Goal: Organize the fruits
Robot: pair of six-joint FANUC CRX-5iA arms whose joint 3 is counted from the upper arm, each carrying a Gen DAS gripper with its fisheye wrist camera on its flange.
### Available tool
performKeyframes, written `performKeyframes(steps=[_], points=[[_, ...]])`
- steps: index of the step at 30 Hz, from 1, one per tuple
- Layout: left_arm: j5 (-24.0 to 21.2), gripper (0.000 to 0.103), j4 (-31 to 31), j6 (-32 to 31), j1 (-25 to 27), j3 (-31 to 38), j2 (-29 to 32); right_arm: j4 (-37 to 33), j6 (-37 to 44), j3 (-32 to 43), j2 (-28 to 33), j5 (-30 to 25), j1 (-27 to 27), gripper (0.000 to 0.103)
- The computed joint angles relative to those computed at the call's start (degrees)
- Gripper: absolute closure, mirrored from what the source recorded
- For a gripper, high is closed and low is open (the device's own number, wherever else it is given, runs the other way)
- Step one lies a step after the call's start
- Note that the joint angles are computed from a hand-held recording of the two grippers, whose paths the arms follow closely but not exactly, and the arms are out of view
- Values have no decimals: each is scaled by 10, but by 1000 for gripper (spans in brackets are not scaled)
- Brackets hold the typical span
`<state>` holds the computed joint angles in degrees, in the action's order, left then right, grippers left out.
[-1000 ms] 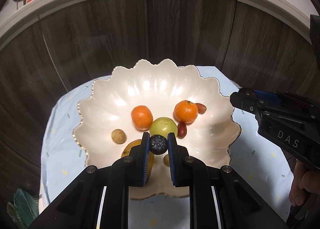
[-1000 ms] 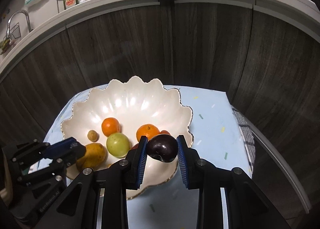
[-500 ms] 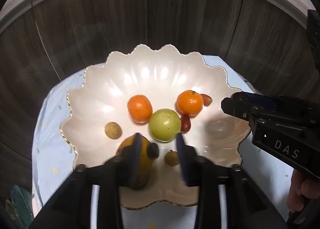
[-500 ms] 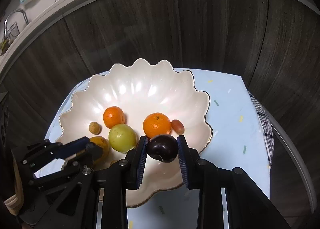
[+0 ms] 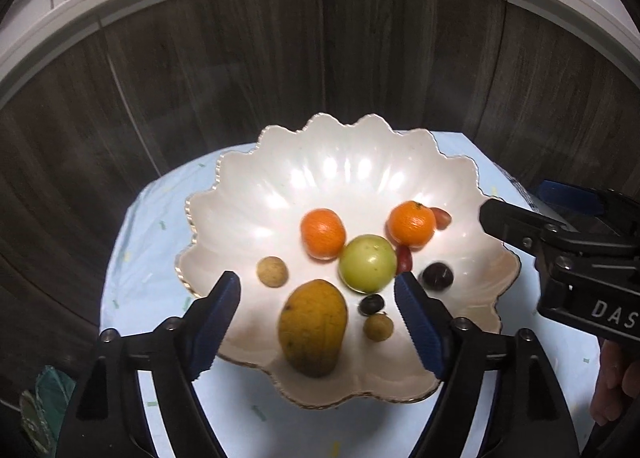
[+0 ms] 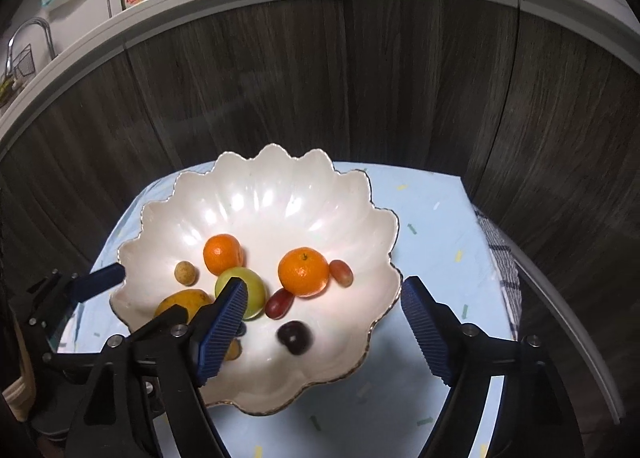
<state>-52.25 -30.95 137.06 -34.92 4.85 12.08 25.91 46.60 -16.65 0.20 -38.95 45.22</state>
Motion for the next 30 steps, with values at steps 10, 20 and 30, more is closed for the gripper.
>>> performKeyframes(steps=[10, 20, 30], points=[[-34, 14, -32, 32, -15, 0, -20, 37, -42, -21, -24, -2, 13, 19], [-75, 7, -78, 75, -44, -2, -46, 86, -103, -52, -58, -11, 33, 14], [-112, 3, -114, 114, -76, -17, -71, 143, -167, -94, -99, -33, 61, 14]])
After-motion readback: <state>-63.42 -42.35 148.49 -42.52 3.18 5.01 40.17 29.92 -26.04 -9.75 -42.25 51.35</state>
